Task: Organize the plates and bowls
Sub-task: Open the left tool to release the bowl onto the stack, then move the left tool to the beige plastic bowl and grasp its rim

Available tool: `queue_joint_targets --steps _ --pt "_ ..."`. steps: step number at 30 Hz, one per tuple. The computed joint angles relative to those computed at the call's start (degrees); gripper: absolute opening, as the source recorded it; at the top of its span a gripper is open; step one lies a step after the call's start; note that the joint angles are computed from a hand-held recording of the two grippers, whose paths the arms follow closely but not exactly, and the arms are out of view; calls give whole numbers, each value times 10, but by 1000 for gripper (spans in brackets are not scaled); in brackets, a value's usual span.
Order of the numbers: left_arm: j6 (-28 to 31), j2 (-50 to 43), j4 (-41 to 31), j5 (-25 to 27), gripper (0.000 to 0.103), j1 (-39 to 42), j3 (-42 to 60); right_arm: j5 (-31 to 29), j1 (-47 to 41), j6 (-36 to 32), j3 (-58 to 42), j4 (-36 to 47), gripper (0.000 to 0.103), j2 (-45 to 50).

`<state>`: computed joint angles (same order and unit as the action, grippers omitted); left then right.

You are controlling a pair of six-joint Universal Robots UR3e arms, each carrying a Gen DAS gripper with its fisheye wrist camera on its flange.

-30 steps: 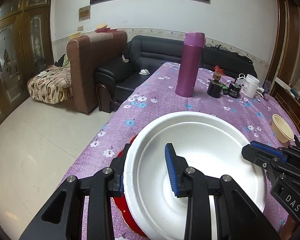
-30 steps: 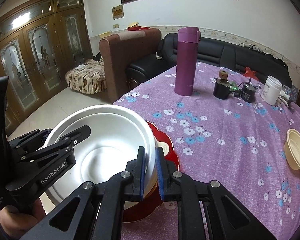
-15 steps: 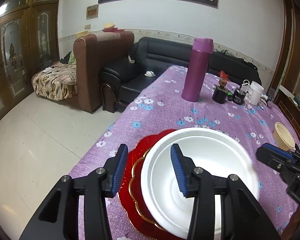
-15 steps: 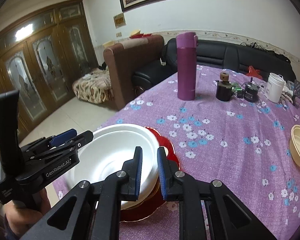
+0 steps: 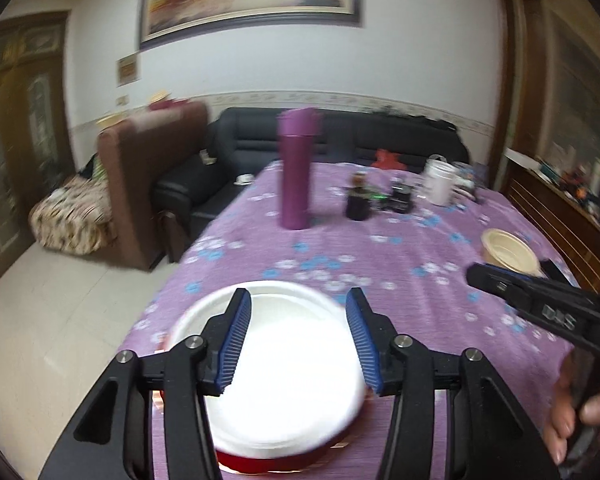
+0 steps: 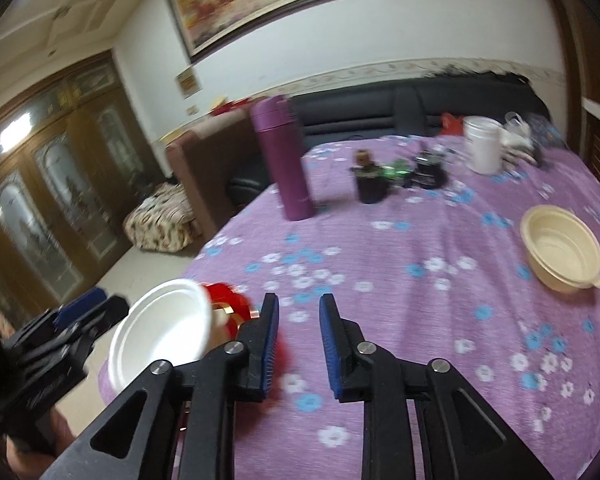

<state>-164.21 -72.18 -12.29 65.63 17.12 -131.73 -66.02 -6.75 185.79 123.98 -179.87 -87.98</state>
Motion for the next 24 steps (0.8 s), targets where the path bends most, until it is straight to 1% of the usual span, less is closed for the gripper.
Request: queue_joint_targets --steps 5,7,9,11,13,14,18,20,22,24 --pt "-23 -90 37 81 49 -155 53 62 -122 -13 59 16 24 -38" --pt "-29 -142 40 96 50 -205 85 86 -172 -22 79 28 24 -52" --pt "-35 -208 33 112 50 -254 135 115 -236 -33 98 51 24 -68" --pt "-39 -273 21 127 50 -296 188 141 -296 -51 101 91 24 -77" --pt "-41 -350 -11 148 50 -338 265 156 -347 -64 95 134 24 -85" --pt "-37 -379 -23 151 50 -350 296 160 -368 -70 89 151 24 -83" --pt "-39 -544 -101 202 50 -403 500 154 -420 -71 26 225 24 -46" --pt "-54 -608 -115 224 50 -412 578 166 -444 -66 -3 250 24 -16" --pt "-65 -642 -119 227 50 -410 612 153 -448 -56 -35 255 24 18" --pt "-55 -655 -123 216 50 -406 620 128 -442 -40 -84 256 23 68"
